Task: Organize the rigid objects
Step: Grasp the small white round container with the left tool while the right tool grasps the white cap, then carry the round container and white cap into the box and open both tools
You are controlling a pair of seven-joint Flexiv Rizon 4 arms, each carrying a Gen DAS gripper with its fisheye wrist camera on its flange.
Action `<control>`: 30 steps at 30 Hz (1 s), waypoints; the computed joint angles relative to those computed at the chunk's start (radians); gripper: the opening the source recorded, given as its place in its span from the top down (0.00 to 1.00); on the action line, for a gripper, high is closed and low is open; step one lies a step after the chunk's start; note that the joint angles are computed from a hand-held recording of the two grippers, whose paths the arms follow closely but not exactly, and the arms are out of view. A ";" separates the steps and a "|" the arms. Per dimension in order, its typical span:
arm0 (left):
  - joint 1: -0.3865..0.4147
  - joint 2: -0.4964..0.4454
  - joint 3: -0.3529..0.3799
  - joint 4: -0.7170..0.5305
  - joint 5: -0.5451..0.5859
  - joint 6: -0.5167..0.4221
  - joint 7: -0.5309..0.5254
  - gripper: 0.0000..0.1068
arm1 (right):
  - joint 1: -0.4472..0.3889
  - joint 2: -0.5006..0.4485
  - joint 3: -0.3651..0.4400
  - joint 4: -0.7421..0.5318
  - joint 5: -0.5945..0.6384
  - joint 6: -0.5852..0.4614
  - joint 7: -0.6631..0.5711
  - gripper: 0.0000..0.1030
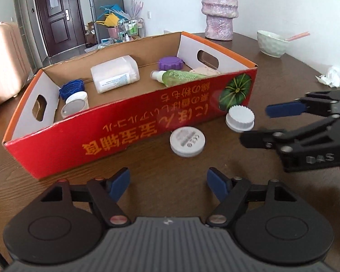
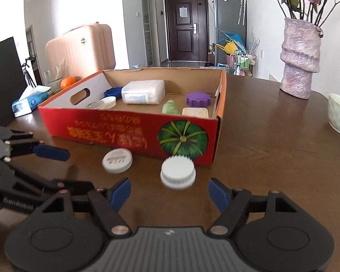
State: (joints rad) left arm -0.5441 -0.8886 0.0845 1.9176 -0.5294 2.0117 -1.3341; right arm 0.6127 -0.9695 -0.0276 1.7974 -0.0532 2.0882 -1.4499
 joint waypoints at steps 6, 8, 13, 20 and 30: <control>0.051 -0.030 -0.040 -0.054 0.041 0.004 -0.014 0.28 | -0.061 -0.027 0.047 -0.057 -0.077 -0.045 0.028 0.50; 0.069 -0.044 -0.060 -0.081 0.057 0.005 -0.025 0.28 | -0.089 -0.027 0.070 -0.057 -0.107 -0.046 0.036 0.64; -0.008 -0.082 0.008 -0.139 0.002 -0.012 -0.020 0.53 | -0.092 -0.014 0.054 -0.021 -0.099 -0.011 0.038 0.67; -0.055 -0.097 0.042 -0.161 -0.060 -0.021 -0.017 0.62 | -0.050 0.029 0.010 0.083 -0.043 0.063 -0.026 0.67; -0.036 0.039 -0.022 0.076 0.012 0.092 -0.016 0.62 | -0.006 0.101 0.036 0.229 0.042 0.174 -0.116 0.67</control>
